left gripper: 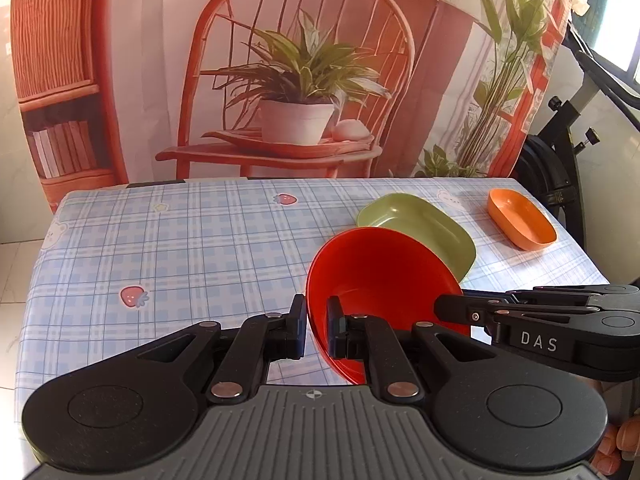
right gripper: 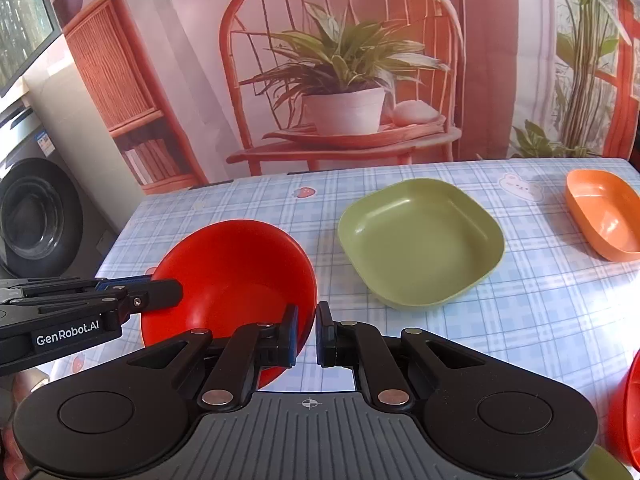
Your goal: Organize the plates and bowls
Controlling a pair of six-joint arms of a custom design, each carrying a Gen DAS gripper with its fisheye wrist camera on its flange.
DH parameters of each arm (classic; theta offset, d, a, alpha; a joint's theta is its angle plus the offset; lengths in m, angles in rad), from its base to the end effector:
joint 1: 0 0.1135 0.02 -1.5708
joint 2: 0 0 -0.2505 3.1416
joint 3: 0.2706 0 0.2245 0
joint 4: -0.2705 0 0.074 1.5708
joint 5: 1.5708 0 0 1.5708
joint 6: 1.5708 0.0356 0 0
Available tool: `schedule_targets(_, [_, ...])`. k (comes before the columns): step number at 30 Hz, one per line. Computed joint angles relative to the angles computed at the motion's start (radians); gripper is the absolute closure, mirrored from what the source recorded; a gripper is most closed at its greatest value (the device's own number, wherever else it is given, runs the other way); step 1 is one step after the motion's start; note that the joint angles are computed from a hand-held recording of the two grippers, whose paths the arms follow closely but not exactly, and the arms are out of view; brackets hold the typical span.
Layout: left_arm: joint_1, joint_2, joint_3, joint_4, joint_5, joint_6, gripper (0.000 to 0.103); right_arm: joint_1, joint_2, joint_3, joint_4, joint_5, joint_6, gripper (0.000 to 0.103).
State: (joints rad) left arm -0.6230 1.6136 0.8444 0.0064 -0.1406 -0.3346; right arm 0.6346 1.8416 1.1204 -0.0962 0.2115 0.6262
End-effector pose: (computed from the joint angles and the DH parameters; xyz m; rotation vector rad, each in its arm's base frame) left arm 0.2521 -0.1750 0.1809 0.2671 2.3303 -0.3153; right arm 0.2972 0.2095 0.1777 0.0904 2.3917 0.3527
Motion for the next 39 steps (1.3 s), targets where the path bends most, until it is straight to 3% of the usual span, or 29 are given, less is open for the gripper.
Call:
schedule_targets(10, [-0.204,-0.045,0.016,-0.088,-0.135,-0.071,0.091,0.029,-0.287,-0.264,0.053,0.087,0.058,0.095])
schedule_targets(22, [-0.382,0.065,0.190,-0.189,-0.209,-0.119,0.091,-0.042,-0.628,-0.538,0.055,0.089,0.075,0.095])
schedule_targets(31, [-0.465,0.252,0.404,-0.246,-0.222,-0.121,0.091,-0.223,-0.882,-0.731,0.038,-0.004,0.074,0.094])
schedule_targets(39, [-0.516,0.465,0.665,-0.312,-0.223,-0.089,0.090,-0.551,-1.058,-0.877,0.042,-0.216,-0.011,0.094])
